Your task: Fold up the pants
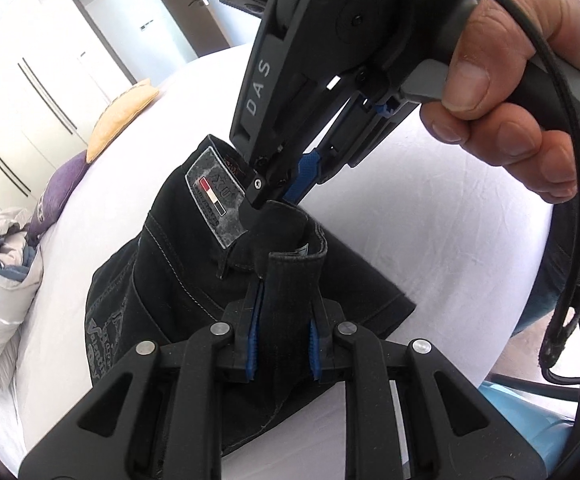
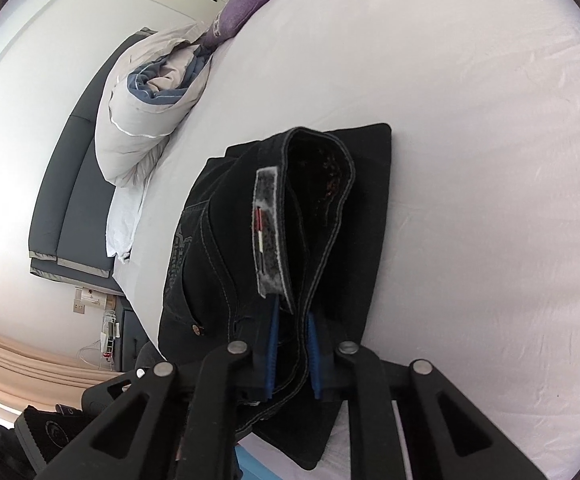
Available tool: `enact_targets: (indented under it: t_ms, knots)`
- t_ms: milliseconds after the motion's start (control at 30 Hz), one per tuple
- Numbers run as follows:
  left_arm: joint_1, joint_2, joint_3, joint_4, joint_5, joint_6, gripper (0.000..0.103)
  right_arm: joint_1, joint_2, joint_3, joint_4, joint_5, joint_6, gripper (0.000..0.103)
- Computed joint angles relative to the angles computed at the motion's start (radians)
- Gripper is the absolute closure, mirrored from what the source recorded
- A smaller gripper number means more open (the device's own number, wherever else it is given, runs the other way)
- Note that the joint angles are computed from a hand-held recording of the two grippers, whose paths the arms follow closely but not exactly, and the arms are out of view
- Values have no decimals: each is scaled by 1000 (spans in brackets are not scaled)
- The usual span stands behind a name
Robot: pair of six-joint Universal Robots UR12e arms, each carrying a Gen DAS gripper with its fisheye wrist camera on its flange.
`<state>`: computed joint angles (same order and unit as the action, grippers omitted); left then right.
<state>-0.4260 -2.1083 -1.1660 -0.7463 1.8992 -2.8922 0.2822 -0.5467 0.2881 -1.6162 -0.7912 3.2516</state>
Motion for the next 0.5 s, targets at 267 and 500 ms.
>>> enact_targets:
  t_ms: [267,500]
  knots:
    - [12,10,-28,-31,-36,-25,80,-18,-11,81,-39,98,87,84]
    - [76,95,-84,-75,-292,-118,31,-29,-77,190,-185,7,183,47]
